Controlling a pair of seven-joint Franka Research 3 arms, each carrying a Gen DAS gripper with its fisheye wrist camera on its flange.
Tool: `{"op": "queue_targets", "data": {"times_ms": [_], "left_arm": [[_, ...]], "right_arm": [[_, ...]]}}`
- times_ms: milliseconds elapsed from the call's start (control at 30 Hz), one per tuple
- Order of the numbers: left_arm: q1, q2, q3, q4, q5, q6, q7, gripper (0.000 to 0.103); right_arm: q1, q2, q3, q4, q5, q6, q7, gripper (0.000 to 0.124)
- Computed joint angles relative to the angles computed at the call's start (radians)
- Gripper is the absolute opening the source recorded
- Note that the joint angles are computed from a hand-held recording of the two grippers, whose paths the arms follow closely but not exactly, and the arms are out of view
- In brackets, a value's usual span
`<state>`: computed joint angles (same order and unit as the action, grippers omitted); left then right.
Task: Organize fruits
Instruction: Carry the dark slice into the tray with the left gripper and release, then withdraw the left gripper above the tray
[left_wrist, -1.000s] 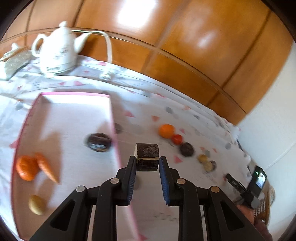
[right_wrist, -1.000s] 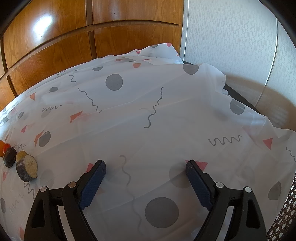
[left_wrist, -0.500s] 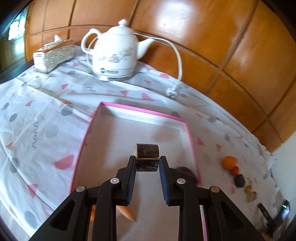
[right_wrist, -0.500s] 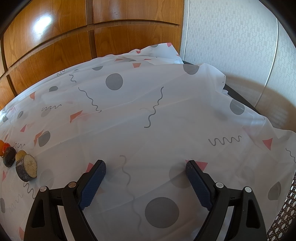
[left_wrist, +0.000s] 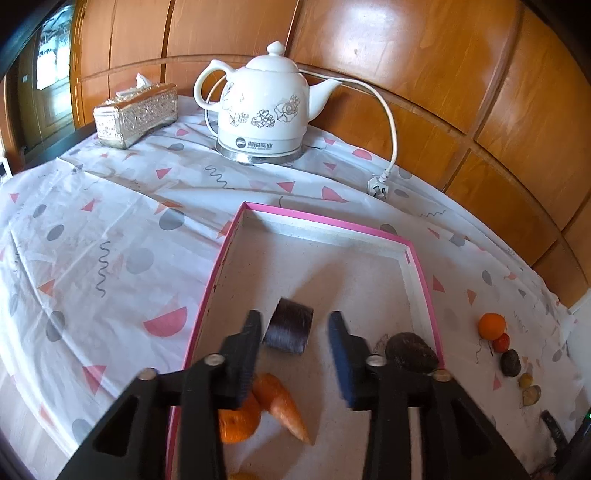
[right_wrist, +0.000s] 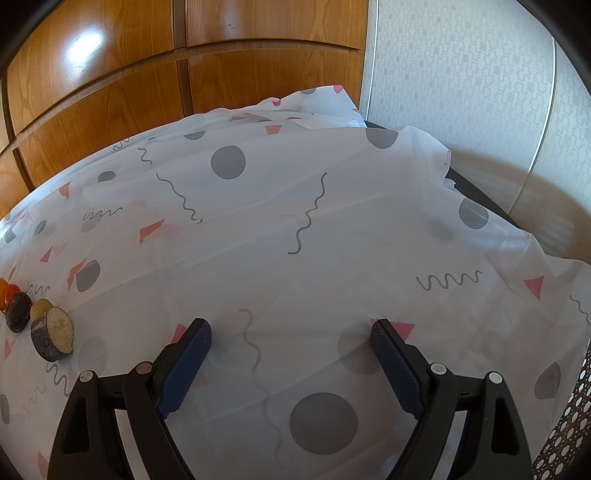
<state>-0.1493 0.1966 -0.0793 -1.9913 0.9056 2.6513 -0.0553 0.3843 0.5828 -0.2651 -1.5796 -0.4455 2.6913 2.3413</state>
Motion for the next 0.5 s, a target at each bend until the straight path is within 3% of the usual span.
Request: {"op": "queue_targets", "data": {"times_ms": [67, 233, 367, 500], "left_arm": [[-0.017, -0.013, -0.004, -0.003, 0.023, -0.041, -0.023, 0.048], [-0.049, -0.054, -0.030, -0.018, 0.084, -0.160, -0.091, 0.070], [-0.054, -0.088, -0.052, -0.044, 0.129, -0.204, -0.142, 0.074], [-0.068, -0.120, -0.077, -0.066, 0.187, -0.279, -0.218, 0.089]], "right_arm": [[0.000, 0.000, 0.000, 0.000, 0.001, 0.000, -0.001, 0.090], [0.000, -0.001, 0.000, -0.002, 0.004, 0.003, 0.000, 0.090], [0.000, 0.000, 0.000, -0.002, 0.007, 0.004, -0.004, 0.090], [0.000, 0.000, 0.000, -0.002, 0.008, 0.004, -0.004, 0.090]]}}
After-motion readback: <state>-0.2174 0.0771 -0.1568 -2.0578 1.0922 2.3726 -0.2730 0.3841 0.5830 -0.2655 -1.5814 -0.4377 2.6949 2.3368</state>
